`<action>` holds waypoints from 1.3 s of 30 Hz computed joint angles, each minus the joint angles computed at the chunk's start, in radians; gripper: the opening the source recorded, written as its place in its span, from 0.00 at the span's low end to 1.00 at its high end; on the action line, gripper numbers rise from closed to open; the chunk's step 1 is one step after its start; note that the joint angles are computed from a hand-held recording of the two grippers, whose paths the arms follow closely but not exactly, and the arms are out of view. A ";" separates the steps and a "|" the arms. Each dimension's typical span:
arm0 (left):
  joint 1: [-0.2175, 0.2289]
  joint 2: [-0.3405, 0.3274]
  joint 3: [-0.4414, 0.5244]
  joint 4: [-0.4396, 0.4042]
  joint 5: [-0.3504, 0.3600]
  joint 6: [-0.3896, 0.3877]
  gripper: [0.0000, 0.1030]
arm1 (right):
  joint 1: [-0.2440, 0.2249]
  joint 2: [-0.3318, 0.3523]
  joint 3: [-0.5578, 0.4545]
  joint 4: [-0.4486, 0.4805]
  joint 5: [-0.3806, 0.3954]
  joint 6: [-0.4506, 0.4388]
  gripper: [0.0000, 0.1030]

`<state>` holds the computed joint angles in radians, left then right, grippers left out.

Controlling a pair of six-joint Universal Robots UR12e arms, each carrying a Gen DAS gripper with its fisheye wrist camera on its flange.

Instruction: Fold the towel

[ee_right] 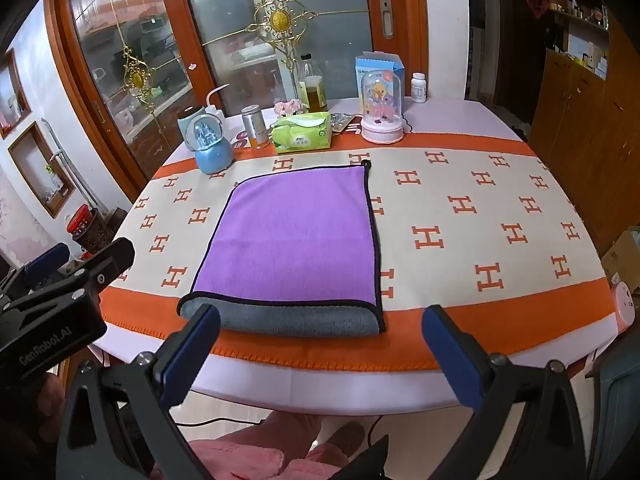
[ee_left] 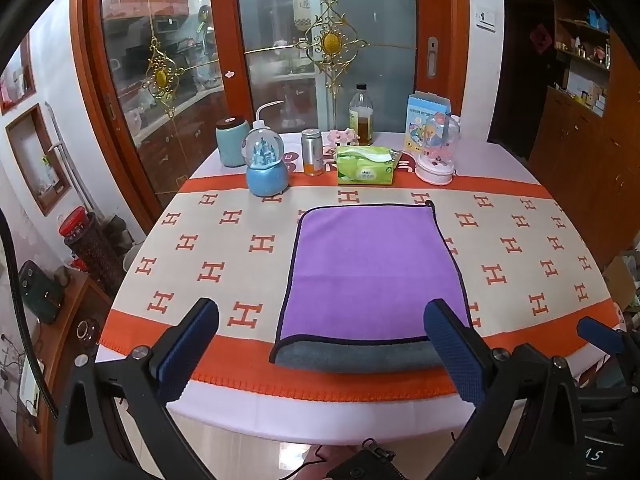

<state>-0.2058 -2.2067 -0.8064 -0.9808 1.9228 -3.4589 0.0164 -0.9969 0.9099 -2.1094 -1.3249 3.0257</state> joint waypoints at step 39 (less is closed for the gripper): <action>-0.005 -0.001 0.000 0.007 0.003 0.000 0.99 | -0.001 -0.002 -0.001 0.002 0.000 0.000 0.98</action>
<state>-0.2113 -2.2075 -0.8064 -0.9735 1.9256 -3.4585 0.0151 -0.9984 0.9093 -2.1069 -1.3245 3.0254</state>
